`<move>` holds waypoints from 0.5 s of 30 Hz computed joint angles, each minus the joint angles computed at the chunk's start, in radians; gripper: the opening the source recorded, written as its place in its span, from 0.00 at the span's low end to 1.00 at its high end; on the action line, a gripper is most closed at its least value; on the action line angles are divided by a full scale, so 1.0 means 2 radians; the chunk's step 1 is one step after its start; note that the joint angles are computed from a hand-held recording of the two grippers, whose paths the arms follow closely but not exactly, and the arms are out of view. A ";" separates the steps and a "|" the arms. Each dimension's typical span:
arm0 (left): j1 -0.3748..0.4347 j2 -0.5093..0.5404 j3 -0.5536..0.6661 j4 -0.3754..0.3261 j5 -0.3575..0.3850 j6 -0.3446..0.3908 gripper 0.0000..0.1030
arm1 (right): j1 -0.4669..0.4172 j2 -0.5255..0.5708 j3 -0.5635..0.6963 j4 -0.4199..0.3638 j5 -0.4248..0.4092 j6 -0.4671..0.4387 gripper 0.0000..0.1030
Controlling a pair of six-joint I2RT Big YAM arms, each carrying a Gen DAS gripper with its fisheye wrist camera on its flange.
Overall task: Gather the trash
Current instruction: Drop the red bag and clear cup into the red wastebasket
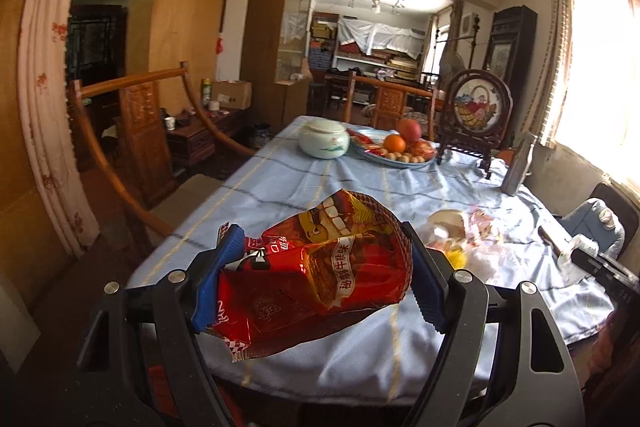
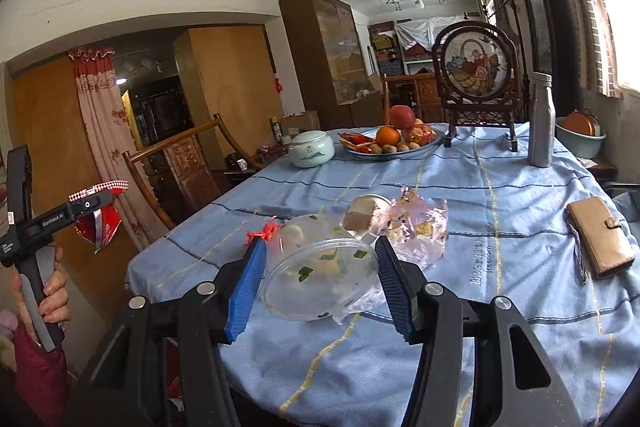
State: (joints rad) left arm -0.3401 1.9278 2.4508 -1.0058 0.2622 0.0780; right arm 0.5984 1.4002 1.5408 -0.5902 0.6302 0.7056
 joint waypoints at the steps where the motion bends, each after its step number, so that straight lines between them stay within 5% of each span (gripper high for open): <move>1: 0.009 -0.016 -0.028 0.009 -0.003 0.003 0.73 | 0.004 0.005 0.007 0.002 -0.003 -0.005 0.54; 6: 0.050 -0.058 -0.119 0.026 -0.016 0.008 0.73 | 0.016 0.041 0.057 0.001 -0.032 -0.027 0.54; 11: 0.090 -0.048 -0.157 -0.002 -0.007 0.011 0.74 | 0.016 0.095 0.130 -0.030 -0.077 -0.035 0.54; 15: 0.108 -0.020 -0.160 -0.025 -0.008 0.014 0.88 | 0.020 0.143 0.197 -0.066 -0.095 -0.041 0.54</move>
State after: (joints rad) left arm -0.1234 1.8878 2.1309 -1.0559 0.2458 0.1051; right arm 0.6391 1.6866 1.9352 -0.7226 0.4407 0.6243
